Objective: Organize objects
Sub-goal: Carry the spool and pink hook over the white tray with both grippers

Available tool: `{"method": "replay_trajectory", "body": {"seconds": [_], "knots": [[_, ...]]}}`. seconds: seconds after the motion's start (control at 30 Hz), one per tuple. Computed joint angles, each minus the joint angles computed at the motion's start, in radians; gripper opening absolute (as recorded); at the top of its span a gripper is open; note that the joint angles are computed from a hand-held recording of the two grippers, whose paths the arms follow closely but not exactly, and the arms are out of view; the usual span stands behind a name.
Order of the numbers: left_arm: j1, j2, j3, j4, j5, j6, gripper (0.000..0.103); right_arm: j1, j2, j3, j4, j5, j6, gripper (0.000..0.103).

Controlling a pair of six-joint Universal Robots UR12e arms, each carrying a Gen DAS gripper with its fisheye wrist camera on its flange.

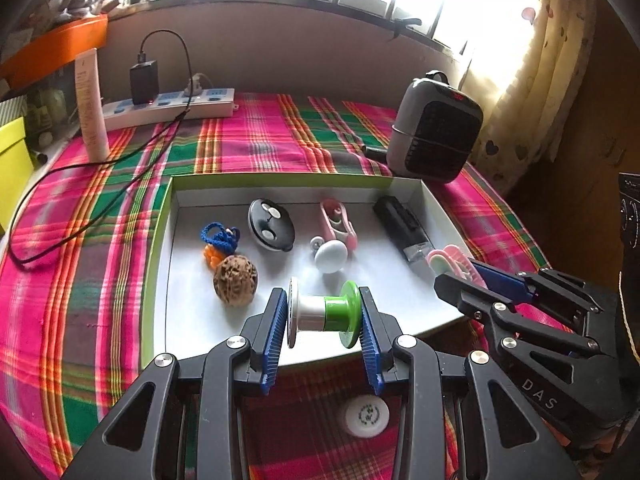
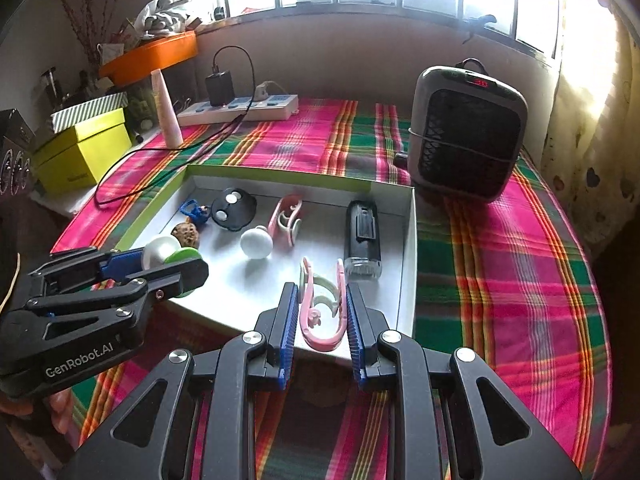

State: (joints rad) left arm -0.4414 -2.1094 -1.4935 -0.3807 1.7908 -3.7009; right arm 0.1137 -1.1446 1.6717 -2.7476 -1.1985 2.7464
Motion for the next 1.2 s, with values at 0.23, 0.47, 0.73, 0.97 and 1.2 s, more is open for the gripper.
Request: {"method": "replay_trajectory", "body": {"seconds": [0.23,0.47,0.73,0.97,1.2], "knots": [[0.011,-0.015,0.019,-0.027,-0.013,-0.002,0.033,0.004,0.024,-0.036,0.038,0.002,-0.003,0.024],[0.02,-0.026,0.028,-0.037,-0.035,-0.003,0.033,0.006,0.047,-0.076,0.092,0.026,-0.008,0.024],[0.025,-0.038,0.039,-0.056,-0.051,0.001,0.033,0.016,0.07,-0.117,0.131,0.025,-0.014,0.024],[0.025,-0.041,0.043,-0.058,-0.044,0.012,0.033,0.026,0.088,-0.143,0.154,0.006,-0.019,0.024],[0.025,-0.044,0.046,-0.058,-0.037,0.02,0.033,0.037,0.101,-0.161,0.162,-0.03,-0.019,0.024]]}}
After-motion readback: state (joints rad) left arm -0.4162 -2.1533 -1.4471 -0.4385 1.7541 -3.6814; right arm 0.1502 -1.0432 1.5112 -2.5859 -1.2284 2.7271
